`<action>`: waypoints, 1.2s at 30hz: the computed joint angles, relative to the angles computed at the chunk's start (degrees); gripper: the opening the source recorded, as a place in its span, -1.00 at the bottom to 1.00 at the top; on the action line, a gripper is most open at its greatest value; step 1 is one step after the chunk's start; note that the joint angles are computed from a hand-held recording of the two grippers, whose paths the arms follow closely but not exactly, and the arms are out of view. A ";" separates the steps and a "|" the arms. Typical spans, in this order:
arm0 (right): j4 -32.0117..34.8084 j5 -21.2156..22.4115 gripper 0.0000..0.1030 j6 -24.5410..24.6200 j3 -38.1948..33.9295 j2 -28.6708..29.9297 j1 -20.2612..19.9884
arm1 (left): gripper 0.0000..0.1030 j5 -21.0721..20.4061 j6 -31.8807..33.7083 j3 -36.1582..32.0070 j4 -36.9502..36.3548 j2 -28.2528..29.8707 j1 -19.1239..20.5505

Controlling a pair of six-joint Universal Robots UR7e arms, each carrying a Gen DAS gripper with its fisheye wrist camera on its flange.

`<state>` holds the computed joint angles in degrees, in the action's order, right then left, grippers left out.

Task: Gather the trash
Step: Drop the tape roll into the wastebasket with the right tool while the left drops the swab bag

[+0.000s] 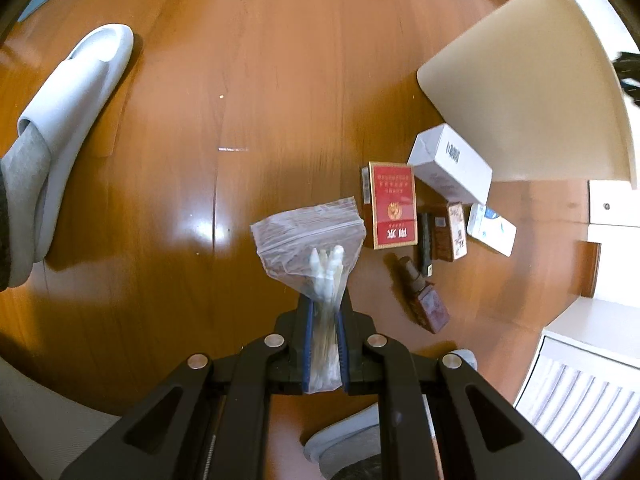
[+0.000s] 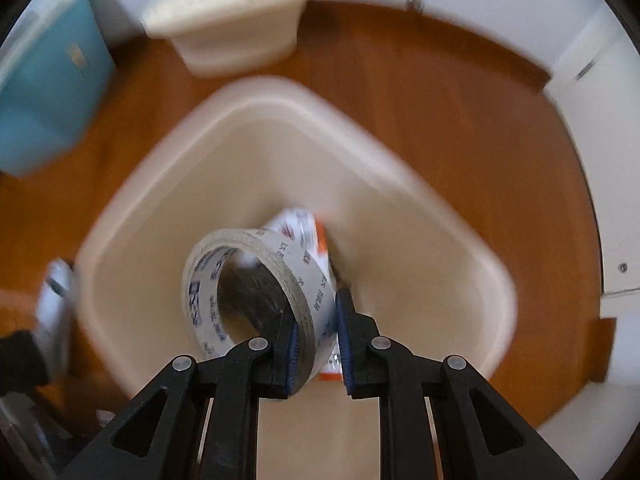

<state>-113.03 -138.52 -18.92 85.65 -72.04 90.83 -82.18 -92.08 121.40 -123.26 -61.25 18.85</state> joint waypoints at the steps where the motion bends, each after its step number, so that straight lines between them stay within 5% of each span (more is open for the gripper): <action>1: 0.20 -1.22 -0.66 1.03 -0.13 0.99 -0.38 | -0.81 0.35 -0.13 0.00 0.20 -0.37 0.05; 3: 1.18 -3.50 -0.61 3.25 -0.69 2.86 -1.18 | -0.81 0.87 -0.19 -0.08 0.60 -0.81 0.13; 6: 6.35 -4.00 -0.28 8.64 -2.39 3.86 -2.35 | -0.81 1.52 0.03 -0.40 1.43 -1.54 0.28; 8: 3.93 -6.92 0.32 7.22 -1.48 3.48 -2.00 | -0.81 2.38 0.68 -1.11 2.57 -1.93 0.17; 12: 0.29 -4.39 0.33 6.43 -0.92 -0.07 -0.64 | -0.81 5.69 2.37 -3.97 5.04 -2.56 -0.09; 17: -13.24 5.34 0.37 3.72 8.28 -14.60 4.54 | -0.81 13.86 8.36 -11.77 4.47 -2.57 0.79; 20: -18.40 9.07 0.58 7.63 15.35 -24.73 6.41 | -0.81 18.49 18.76 -19.93 -0.15 0.60 2.66; 24: -20.62 8.39 0.59 13.65 23.63 -36.85 5.52 | -0.81 17.49 36.74 -34.42 -4.43 10.17 7.03; 30: -19.31 13.46 0.59 17.01 31.23 -48.32 -5.01 | -0.81 13.20 51.12 -53.62 3.27 25.86 11.54; 36: -18.32 23.42 0.59 10.16 37.95 -53.78 -20.09 | -0.80 13.65 53.26 -63.13 14.08 33.68 13.81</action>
